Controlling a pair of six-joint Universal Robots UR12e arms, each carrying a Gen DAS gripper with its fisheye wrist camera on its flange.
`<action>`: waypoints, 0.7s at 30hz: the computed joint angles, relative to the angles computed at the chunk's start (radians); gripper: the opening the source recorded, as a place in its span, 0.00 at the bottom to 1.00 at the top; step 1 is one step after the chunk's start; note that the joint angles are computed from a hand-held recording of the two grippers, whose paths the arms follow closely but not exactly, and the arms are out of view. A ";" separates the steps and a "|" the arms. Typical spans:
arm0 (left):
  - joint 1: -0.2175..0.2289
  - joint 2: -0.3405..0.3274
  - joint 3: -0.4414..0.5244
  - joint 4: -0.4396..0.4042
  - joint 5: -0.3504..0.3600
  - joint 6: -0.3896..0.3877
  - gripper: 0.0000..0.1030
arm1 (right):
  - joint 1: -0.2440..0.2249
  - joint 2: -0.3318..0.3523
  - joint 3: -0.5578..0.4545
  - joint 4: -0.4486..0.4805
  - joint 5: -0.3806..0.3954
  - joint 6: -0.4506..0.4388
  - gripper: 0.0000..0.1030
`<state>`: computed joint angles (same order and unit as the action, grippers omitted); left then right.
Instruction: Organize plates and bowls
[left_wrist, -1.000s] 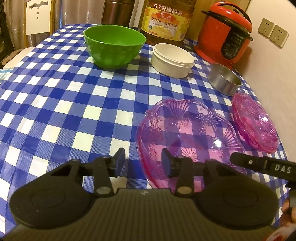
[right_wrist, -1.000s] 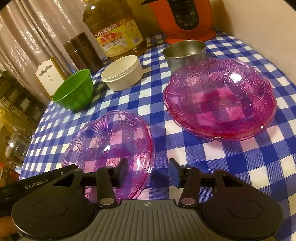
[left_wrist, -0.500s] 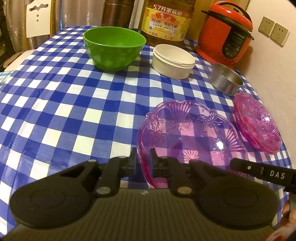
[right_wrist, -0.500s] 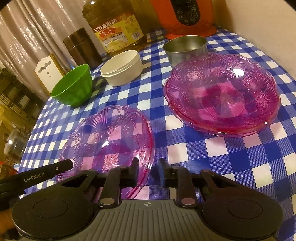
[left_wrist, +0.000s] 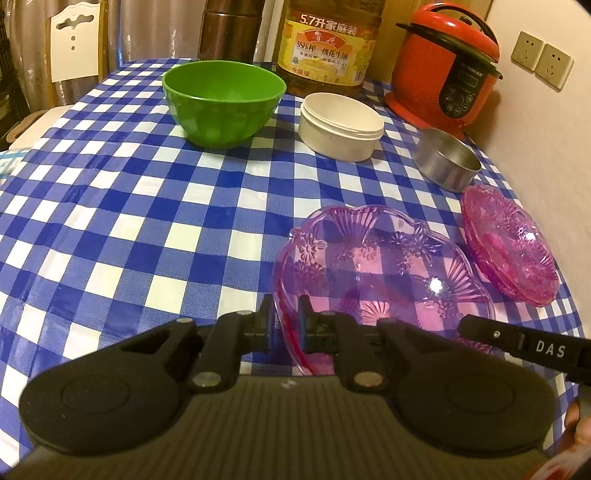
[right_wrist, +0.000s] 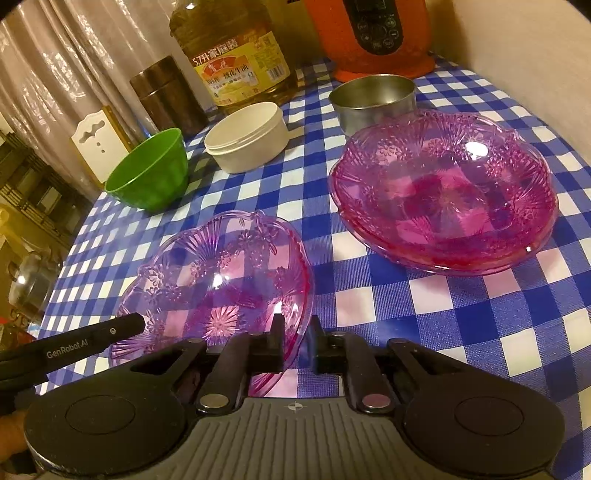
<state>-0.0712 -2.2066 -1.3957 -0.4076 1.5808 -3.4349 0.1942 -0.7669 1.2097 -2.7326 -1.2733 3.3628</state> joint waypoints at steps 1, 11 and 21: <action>-0.001 0.001 0.000 0.001 0.002 0.000 0.11 | 0.000 -0.001 0.001 -0.003 0.001 0.001 0.12; -0.010 0.002 0.010 0.028 0.010 -0.004 0.11 | -0.007 -0.016 0.021 -0.064 0.002 0.013 0.12; -0.032 -0.006 0.043 0.068 0.029 0.023 0.11 | -0.019 -0.039 0.053 -0.135 -0.012 0.029 0.12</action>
<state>-0.1034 -2.2124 -1.3528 -0.3393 1.6097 -3.4118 0.1747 -0.8056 1.2623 -2.8676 -1.2853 3.3915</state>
